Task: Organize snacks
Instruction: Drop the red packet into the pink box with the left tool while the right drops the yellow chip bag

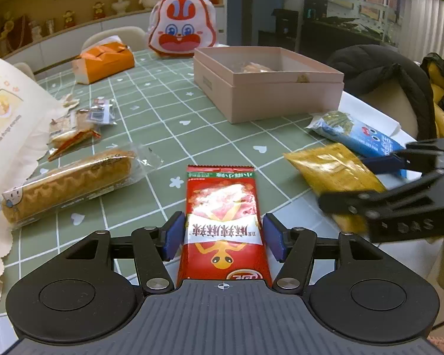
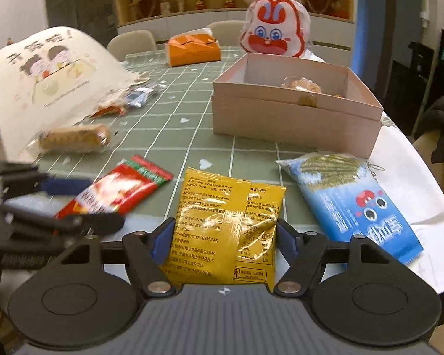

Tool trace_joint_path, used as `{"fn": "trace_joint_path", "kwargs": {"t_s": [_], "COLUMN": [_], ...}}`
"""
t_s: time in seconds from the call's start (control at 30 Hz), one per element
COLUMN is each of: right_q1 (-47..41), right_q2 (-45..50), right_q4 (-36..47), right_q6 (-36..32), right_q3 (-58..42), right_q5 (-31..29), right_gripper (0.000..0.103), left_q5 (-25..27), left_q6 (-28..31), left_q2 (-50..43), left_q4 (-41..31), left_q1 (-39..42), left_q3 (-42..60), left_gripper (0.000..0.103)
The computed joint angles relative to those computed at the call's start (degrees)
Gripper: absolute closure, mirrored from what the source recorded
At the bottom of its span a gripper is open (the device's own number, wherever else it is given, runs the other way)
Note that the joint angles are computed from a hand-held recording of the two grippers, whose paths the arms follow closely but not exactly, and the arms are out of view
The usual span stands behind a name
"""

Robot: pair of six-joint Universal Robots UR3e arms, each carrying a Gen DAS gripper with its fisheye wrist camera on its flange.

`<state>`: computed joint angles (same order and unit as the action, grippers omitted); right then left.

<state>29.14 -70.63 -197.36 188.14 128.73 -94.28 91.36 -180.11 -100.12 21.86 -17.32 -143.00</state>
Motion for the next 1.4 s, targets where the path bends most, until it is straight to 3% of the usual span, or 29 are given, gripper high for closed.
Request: {"fn": "trace_joint_path", "kwargs": {"t_s": [0.13, 0.23, 0.4, 0.5, 0.63, 0.73, 0.97, 1.03, 1.13, 1.2, 1.27, 1.4], "right_q1": [-1.96, -4.05, -8.32, -13.89, -21.58, -24.13, -23.38, -23.5, -23.47, -23.92, -24.87, -26.03], "right_q2": [-3.59, -6.67, -14.41, -23.83, -31.02, -26.58, -8.29, -2.09, 7.12, 9.89, 8.76, 1.37], "right_q4": [-1.02, -1.65, -0.31, 5.57, 17.2, 24.73, 34.94, 38.38, 43.16, 44.38, 42.76, 33.06], "right_q6": [-1.11, -1.76, -3.3, -5.06, -5.54, -4.7, -4.26, -3.97, -1.54, 0.57, 0.82, 0.41], "right_q3": [4.75, 8.19, 11.41, 9.75, -1.78, -14.59, -38.21, -45.56, -56.28, -58.34, -54.58, -38.16], "right_q5": [2.31, 4.08, 7.01, 11.79, 17.49, 17.82, 12.5, 13.02, 12.35, 12.14, 13.8, 12.59], "right_gripper": [0.033, 0.033, 0.035, 0.035, 0.035, 0.035, 0.035, 0.035, 0.027, 0.025, 0.025, 0.023], "left_q5": [0.36, -2.62, -4.68, -6.1, -6.18, -6.9, -18.86, -24.2, -22.82, -26.48, -30.29, -28.5], "left_q6": [-1.59, -1.98, -2.8, -1.82, -1.38, -3.18, -10.28, -12.61, -11.77, -13.48, -14.98, -14.96], "left_q2": [-0.98, 0.3, 8.83, 14.91, 10.7, 2.37, -19.12, -26.48, -38.54, -40.56, -38.44, -28.24], "left_q4": [5.15, 7.44, 3.11, -2.28, -9.07, -17.23, -30.92, -29.35, -37.59, -36.25, -30.34, -20.66], "left_q1": [-0.17, 0.68, 1.17, 1.58, 0.82, 0.49, 5.01, 7.0, 6.42, 8.0, 10.28, 13.14], "left_q3": [-2.39, -5.09, -3.72, 3.4, 21.39, 36.57, 65.22, 70.68, 83.45, 82.82, 76.57, 60.18], "left_gripper": [0.051, 0.052, 0.053, 0.053, 0.052, 0.052, 0.051, 0.046, 0.048, 0.049, 0.049, 0.049]}}
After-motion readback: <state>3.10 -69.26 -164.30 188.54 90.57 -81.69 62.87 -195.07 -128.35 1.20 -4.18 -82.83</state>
